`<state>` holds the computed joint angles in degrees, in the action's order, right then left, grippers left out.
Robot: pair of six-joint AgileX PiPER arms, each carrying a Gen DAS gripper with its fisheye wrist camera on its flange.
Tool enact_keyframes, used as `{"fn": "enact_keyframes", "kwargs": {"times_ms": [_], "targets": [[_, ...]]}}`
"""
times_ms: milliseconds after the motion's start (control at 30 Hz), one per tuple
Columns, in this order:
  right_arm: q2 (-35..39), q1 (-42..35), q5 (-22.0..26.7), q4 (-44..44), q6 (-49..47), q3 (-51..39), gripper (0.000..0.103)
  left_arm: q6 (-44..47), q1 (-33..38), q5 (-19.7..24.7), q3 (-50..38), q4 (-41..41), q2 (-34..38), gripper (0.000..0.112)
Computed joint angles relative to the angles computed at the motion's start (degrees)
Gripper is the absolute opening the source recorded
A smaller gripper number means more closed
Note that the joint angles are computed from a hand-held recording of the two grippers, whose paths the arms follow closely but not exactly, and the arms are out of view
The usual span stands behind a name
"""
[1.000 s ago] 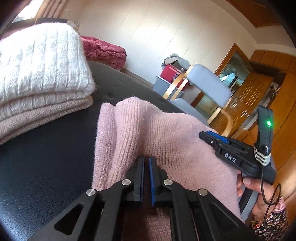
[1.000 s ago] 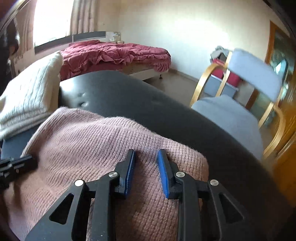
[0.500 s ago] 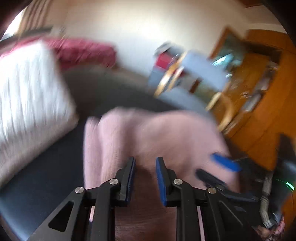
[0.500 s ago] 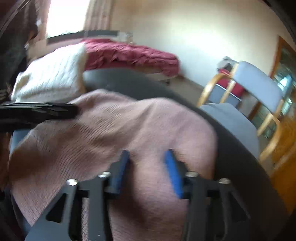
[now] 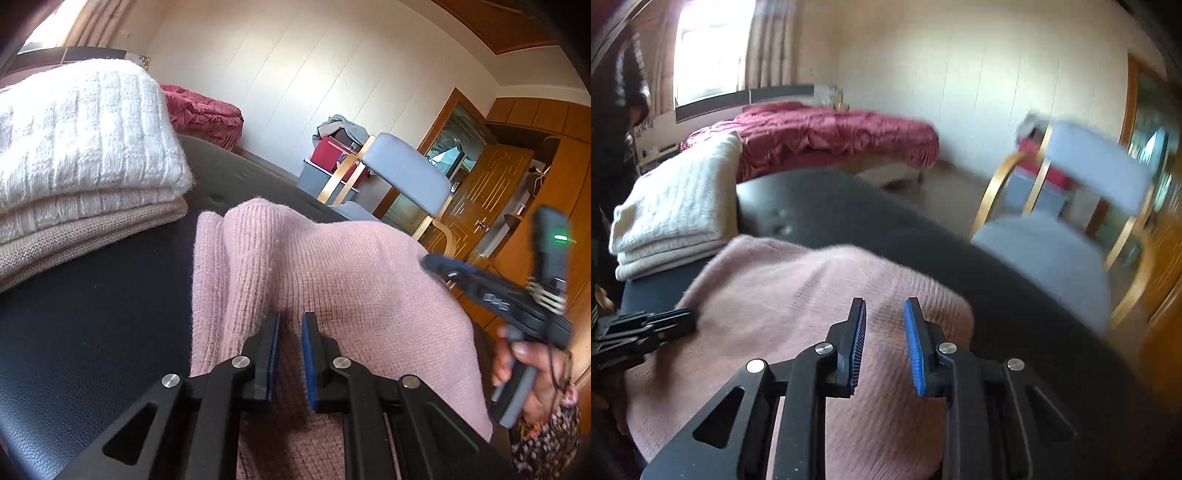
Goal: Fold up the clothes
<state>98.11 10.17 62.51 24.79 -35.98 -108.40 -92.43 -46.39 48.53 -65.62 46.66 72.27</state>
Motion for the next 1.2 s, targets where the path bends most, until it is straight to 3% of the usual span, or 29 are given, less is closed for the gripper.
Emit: {"fn": "enact_keyframes", "kwargs": {"times_ms": [133, 333, 400, 500, 600, 700, 767, 900, 967, 1033, 1100, 1200], "targets": [[4.37, -3.32, -0.28, 4.49, 2.63, -0.44, 0.017, 1.03, -0.73, 1.80, -1.62, -0.15, 1.67, 0.011], [-7.24, -3.93, -9.39, 8.20, -3.48, 13.71, 0.018, 0.69, -0.69, 1.89, -2.09, 0.29, 2.34, 0.011], [-11.92, -6.49, -6.60, 14.05, -8.94, 17.80, 0.018, -0.04, -0.54, 1.05, -1.44, 0.49, 1.93, 0.011], [-15.61, -6.13, -2.92, 12.45, -12.01, 21.88, 0.018, -0.67, -0.16, -0.04, -0.92, 0.66, 1.71, 0.011], [-20.50, -2.03, -9.80, 5.35, -13.49, 29.96, 0.018, -2.86, 0.50, -2.90, 1.40, 1.31, 0.24, 0.011], [-23.38, -1.29, -14.68, 5.79, -15.02, 35.01, 0.018, -5.16, 0.55, -4.60, 3.37, 2.09, -1.56, 0.011], [-23.06, -3.44, -13.17, 9.76, -17.83, 34.66, 0.018, -5.85, -1.45, -2.24, 3.25, 3.05, -2.47, 0.011], [-24.08, -13.54, -2.96, 23.46, -21.96, 33.59, 0.019, -5.71, -9.80, 6.87, -1.40, 9.06, -2.02, 0.019], [-25.24, -15.89, 1.46, 25.85, -21.91, 33.74, 0.019, -3.15, -11.39, 8.26, -5.44, 10.09, -0.09, 0.021], [-25.86, -12.93, 1.27, 22.02, -19.75, 33.08, 0.019, 5.54, -9.37, 9.46, -12.11, 5.60, 4.58, 0.021], [-26.88, -7.35, -2.19, 15.79, -16.01, 33.82, 0.019, 14.94, -6.13, 12.55, -19.13, -0.15, 10.43, 0.021], [-24.94, -3.04, -0.17, 10.61, -12.97, 34.13, 0.019, 17.96, -1.93, 11.71, -18.25, -6.84, 12.22, 0.021]]}}
